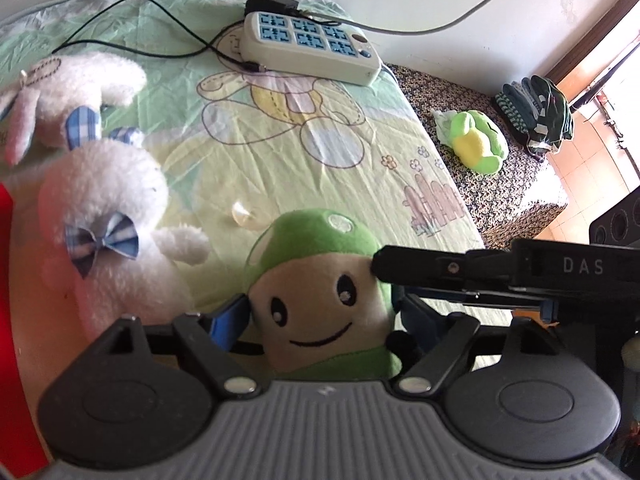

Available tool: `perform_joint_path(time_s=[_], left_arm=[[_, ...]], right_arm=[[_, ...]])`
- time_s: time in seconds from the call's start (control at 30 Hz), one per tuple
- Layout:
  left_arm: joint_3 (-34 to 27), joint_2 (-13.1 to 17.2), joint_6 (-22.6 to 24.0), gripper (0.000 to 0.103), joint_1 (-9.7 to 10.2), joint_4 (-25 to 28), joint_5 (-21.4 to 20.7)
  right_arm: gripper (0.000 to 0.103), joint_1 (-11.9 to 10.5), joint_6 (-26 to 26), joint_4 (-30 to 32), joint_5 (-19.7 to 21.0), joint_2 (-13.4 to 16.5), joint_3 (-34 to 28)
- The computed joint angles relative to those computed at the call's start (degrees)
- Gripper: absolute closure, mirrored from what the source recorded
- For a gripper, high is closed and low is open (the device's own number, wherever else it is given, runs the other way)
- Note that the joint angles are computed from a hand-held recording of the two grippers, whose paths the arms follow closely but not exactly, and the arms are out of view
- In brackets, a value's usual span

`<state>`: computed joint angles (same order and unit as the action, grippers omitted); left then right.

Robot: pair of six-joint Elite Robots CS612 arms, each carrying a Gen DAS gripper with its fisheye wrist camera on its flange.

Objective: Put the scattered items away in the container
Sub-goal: 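Lift the green plush and carry it toward the red box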

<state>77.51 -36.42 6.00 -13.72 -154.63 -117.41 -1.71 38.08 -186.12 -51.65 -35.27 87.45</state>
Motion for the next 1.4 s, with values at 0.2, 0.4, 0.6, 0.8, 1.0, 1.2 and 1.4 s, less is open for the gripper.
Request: perform_joint_path(time_s=[0.2,0.4,0.6,0.8,1.0,1.2,1.4], left_arm=[[-0.3,-0.03,-3.72,0.024,1.04,3.41,-3.07],[1.12,-0.89,-5.36,0.035,1.63,2.9,-3.98],[1.36,-0.9,-4.57,0.037,1.05,1.48,-1.36],[2.94,-1.72,-2.57,0.038,0.31,-0.46,1.58],[4.69,-2.95,-1.41,0.038,0.28,-3.27,1.24],[7.3,-5.0,-0.84,0.038,0.19,-8.99,1.67],[10.12,-7.23,-1.86,0.038,1.03,-15.86,2.45]], right_arm=[[0.052,0.17,-1.18,0.77,1.72,1.26,-2.0],[0.047,0.14,-1.13,0.79,3.72,1.37,-1.83],[0.042,0.56,-1.76,1.88,4.11,1.93,-2.79],[0.042,0.34,4.27,0.23,6.95,3.09,-3.05],[0.045,0.32,4.88,-2.13,6.73,2.02,-1.59],[0.045,0.32,7.02,-7.01,6.26,0.66,-0.04],[0.045,1.05,8.66,-12.16,6.89,0.14,-0.46]])
